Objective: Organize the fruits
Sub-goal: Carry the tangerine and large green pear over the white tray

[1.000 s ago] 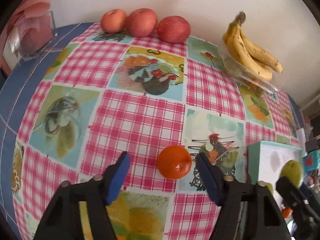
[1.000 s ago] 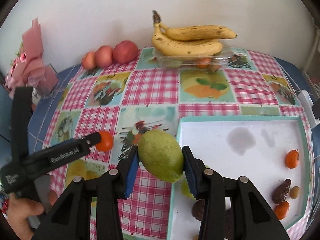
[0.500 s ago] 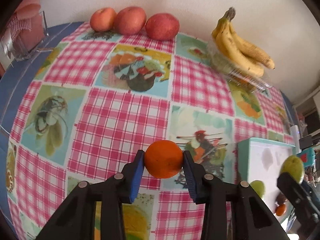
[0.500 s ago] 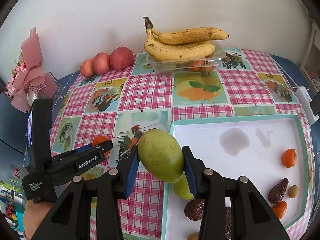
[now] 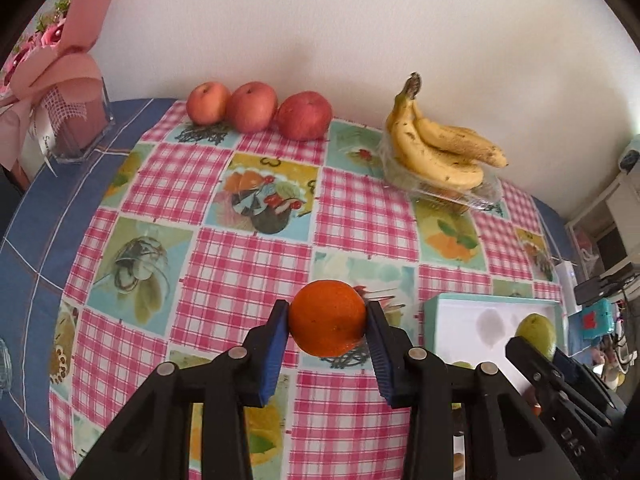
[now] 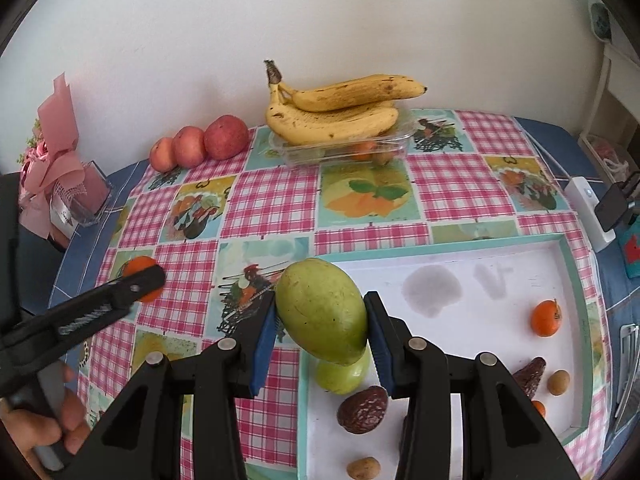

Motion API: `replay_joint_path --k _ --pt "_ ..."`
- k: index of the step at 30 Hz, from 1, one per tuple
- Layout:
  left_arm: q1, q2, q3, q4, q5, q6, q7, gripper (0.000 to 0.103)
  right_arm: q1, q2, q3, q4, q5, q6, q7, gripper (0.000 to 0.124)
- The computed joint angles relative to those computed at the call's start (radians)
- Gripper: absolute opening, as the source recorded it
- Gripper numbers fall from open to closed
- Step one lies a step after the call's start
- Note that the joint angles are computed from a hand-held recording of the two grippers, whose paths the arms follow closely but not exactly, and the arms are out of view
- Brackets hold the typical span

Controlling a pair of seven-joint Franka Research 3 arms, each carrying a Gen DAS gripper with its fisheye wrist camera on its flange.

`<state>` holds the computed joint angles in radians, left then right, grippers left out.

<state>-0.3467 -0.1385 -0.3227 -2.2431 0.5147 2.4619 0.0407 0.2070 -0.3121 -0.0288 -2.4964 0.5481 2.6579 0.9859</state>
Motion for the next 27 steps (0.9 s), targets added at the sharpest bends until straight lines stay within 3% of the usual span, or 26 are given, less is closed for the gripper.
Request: replay_joint_path --k 14,27 --pt "-0.073 0.174 -0.008 0.223 0.052 -0.051 0.085 0.041 -0.098 0.044 -0.049 0.05 -0.018 0.024 0.031 0.045" --pt "-0.135 0.295 0.016 0.353 0.041 -0.008 0.164 0.041 -0.167 0.061 -0.091 0.088 0.017 0.049 0.014 0.045"
